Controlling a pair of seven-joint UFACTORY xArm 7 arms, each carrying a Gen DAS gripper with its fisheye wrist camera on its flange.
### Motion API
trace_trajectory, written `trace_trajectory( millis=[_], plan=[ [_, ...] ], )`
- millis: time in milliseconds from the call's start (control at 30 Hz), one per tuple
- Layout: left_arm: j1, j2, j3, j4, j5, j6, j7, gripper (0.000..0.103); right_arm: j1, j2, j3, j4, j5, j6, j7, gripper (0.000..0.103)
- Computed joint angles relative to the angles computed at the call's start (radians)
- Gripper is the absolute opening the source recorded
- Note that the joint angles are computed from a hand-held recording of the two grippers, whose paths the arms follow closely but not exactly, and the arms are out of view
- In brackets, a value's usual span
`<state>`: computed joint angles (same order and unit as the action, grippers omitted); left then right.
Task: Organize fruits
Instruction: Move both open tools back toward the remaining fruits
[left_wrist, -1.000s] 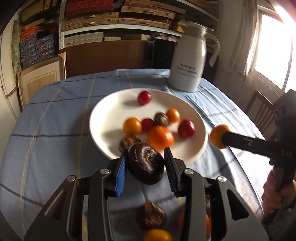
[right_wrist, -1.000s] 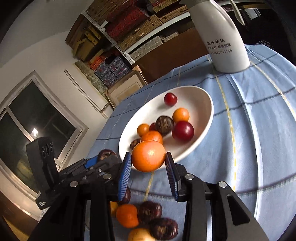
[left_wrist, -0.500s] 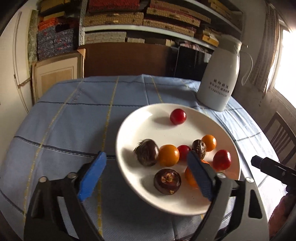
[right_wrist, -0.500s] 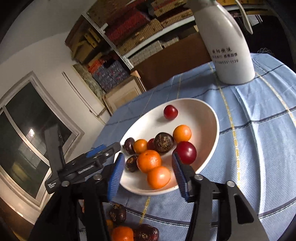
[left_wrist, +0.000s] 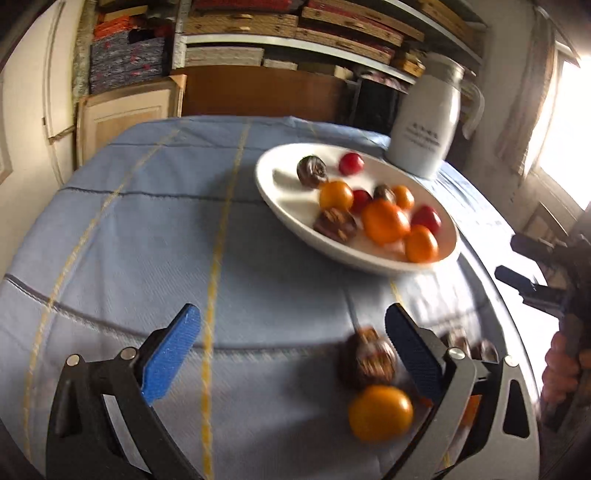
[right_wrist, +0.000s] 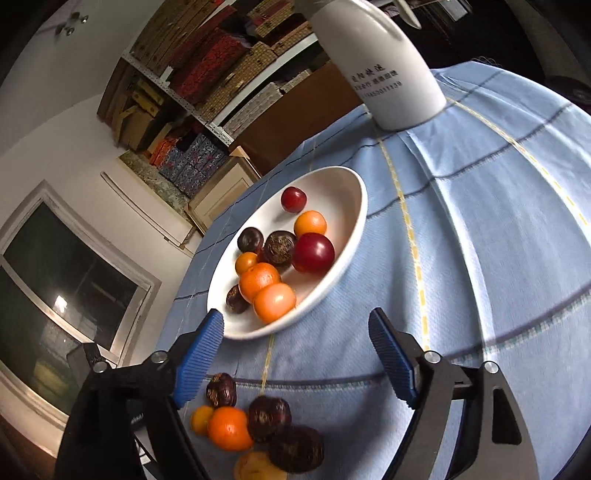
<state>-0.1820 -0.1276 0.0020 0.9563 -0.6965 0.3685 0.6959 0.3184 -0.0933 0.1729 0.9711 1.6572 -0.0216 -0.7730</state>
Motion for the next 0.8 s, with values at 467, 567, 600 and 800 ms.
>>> trace_trajectory(
  millis=[467, 567, 600, 800],
  plan=[
    [0.032, 0.045, -0.031, 0.033, 0.161, 0.119, -0.083, 0.099, -0.019, -0.007, -0.015, -0.026, 0.021, 0.062, 0.044, 0.084],
    [0.063, 0.061, -0.034, 0.034, 0.272, 0.044, -0.227, 0.099, -0.021, -0.004, -0.015, -0.023, 0.024, 0.067, 0.035, 0.084],
    [0.079, 0.067, -0.034, 0.033, 0.338, 0.014, -0.307, 0.099, -0.022, -0.002, -0.015, -0.021, 0.022, 0.067, 0.036, 0.084],
    [0.071, 0.04, -0.002, 0.015, 0.173, -0.023, -0.221, 0.098, -0.02, -0.001, -0.009, -0.015, 0.022, 0.063, 0.009, 0.084]
  ],
)
